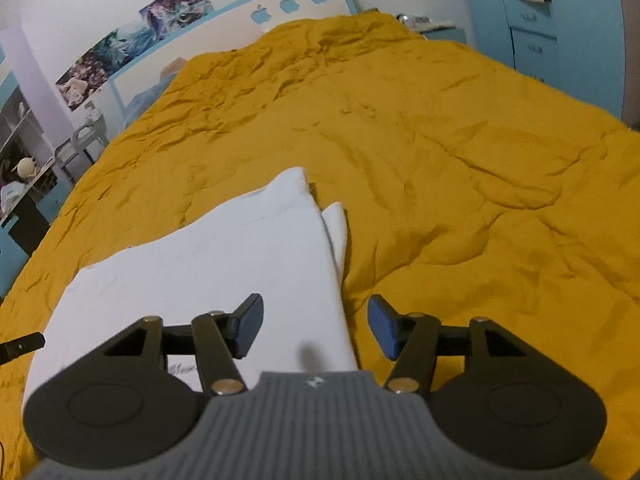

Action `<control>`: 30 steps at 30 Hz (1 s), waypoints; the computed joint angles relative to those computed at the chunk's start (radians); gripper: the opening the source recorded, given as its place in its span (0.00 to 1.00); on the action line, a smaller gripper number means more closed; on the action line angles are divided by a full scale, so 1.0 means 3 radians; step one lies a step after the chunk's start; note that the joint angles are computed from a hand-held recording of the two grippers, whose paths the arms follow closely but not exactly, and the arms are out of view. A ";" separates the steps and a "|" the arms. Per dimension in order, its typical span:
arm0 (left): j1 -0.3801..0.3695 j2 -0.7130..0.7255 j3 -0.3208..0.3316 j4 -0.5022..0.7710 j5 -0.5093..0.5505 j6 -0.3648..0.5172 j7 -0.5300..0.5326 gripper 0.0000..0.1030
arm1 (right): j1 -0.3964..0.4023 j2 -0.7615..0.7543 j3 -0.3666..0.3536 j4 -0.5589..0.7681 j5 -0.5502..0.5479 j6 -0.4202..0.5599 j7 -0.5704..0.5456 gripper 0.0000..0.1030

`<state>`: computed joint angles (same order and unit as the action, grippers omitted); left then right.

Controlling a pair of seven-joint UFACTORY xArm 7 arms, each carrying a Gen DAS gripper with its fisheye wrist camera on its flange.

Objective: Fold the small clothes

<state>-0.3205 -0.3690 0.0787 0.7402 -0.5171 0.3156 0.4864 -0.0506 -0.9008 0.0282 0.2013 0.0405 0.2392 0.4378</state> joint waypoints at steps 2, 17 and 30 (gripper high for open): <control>-0.0053 0.0155 0.0013 0.0094 -0.0087 -0.0030 0.0014 0.47 | 0.0006 0.0249 -0.0082 0.0077 0.0010 -0.0136 -0.0050 0.53; 0.0153 0.1226 -0.0500 0.0855 -0.0467 -0.0125 0.0178 0.47 | 0.1636 0.1445 -0.1858 0.0522 0.0783 -0.1170 -0.0833 0.48; 0.0272 0.1883 -0.0806 0.1362 0.0206 -0.0407 -0.0247 0.47 | 0.3277 0.1562 -0.3496 0.0672 0.0333 -0.1798 -0.0619 0.07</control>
